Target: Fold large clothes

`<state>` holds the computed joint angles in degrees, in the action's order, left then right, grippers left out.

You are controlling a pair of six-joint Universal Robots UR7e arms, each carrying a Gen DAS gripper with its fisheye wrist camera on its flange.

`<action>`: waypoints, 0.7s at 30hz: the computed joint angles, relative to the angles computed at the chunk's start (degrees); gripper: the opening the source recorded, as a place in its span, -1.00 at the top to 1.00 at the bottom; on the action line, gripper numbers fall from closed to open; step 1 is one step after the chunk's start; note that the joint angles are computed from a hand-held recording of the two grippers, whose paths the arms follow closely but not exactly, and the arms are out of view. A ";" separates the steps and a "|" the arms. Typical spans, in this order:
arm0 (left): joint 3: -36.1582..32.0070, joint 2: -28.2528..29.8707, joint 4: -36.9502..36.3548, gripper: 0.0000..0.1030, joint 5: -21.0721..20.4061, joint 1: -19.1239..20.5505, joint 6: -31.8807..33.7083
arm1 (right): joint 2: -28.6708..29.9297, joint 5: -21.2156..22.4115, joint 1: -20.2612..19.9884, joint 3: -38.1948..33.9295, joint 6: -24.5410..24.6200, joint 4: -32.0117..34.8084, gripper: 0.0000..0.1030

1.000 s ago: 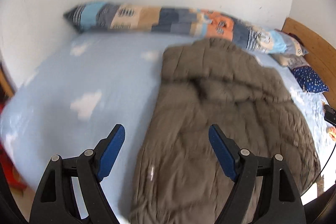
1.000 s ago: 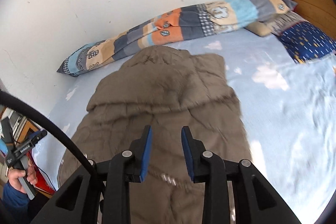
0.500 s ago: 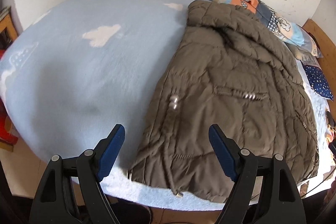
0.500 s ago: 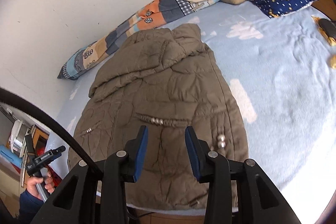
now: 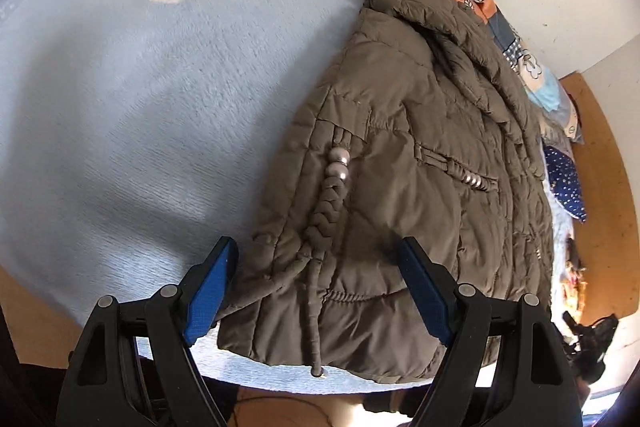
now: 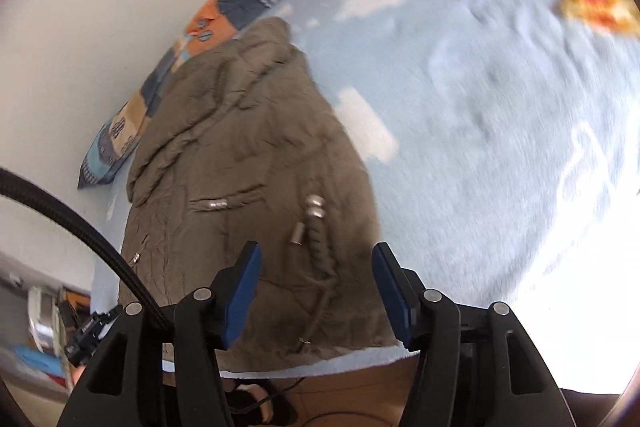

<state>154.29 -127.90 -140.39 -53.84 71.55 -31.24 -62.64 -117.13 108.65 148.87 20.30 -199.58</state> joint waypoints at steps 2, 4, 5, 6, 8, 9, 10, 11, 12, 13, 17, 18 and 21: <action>-0.01 0.41 -0.24 -0.58 -0.21 0.33 0.11 | -0.42 0.61 -1.09 0.58 0.55 0.26 -0.28; 0.14 0.01 -0.52 -0.58 -0.23 0.84 0.12 | -0.51 1.68 -2.12 1.00 1.29 0.34 -0.30; 0.11 -0.05 -0.80 -0.58 -0.33 1.33 0.27 | -0.45 2.15 -2.62 1.04 1.54 0.68 -0.30; 0.09 -0.07 -1.31 -0.58 -0.68 1.87 0.30 | -0.43 2.78 -3.28 1.03 1.66 1.23 -0.30; 0.03 0.13 -3.15 -0.58 -2.95 4.06 1.41 | -0.10 2.74 -3.68 0.93 2.14 1.49 -0.30; 0.04 0.39 -3.88 -0.58 -4.21 4.93 1.72 | 0.02 2.72 -3.82 0.77 2.43 1.80 -0.30; 0.05 0.60 -4.42 -0.58 -4.99 5.50 2.00 | 0.21 3.34 -4.18 0.66 2.49 1.98 -0.30; 0.05 0.56 -4.75 -0.58 -5.51 5.88 2.25 | 0.43 4.00 -4.50 0.48 2.38 2.42 -0.30; 0.07 0.56 -5.40 -0.58 -6.23 6.40 2.50 | 0.70 4.25 -4.60 0.01 2.40 3.95 -0.30; 0.12 0.46 -6.35 -0.59 -7.31 7.14 2.84 | 0.99 4.52 -4.72 -0.53 2.44 5.97 -0.30; 0.14 1.15 -10.85 -0.60 -12.77 11.34 3.89 | 2.22 5.57 -5.26 -1.83 2.57 10.62 -0.30; 0.14 1.61 -11.68 -0.61 -13.59 12.00 3.90 | 2.45 5.85 -5.36 -1.87 2.27 10.60 -0.33; 0.05 2.11 -10.96 -0.61 -12.37 11.03 3.61 | 3.60 6.02 -5.59 -2.34 1.82 10.68 -0.33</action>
<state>154.34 -125.79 -151.35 -66.21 82.58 -27.63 -59.04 -111.11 103.05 146.52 22.12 -188.90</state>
